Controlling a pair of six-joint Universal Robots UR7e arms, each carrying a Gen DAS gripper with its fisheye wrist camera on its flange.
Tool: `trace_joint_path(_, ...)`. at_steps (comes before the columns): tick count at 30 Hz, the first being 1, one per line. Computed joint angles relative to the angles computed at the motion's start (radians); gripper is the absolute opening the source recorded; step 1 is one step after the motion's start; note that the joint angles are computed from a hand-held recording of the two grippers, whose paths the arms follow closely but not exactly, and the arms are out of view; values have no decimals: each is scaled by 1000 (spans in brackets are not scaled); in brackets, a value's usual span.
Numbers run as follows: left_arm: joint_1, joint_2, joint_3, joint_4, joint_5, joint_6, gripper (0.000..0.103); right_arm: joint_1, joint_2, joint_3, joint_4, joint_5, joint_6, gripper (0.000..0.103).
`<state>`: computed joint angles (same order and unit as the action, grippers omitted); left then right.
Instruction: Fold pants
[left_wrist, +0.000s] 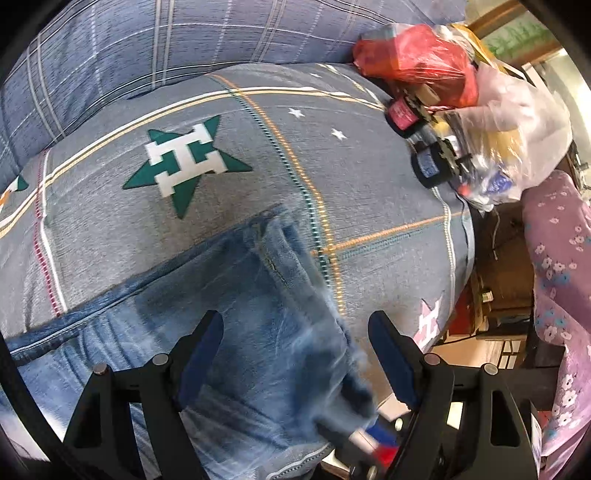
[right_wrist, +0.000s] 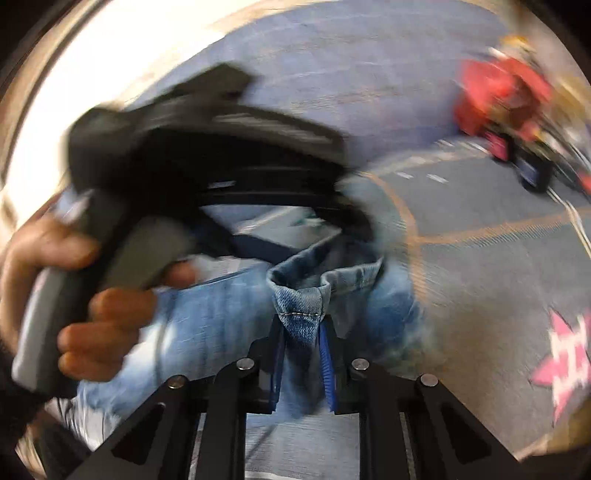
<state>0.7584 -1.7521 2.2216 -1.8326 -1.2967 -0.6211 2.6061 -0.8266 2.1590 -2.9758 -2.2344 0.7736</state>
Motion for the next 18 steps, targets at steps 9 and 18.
trace_joint_path(9, 8, 60, 23, -34, 3, 7, 81, 10, -84, 99, 92, -45, 214, 69)
trace_joint_path(18, 47, 66, 31, -70, -11, 13, 81, -123, -2, 236, -481, 128, 108, 68)
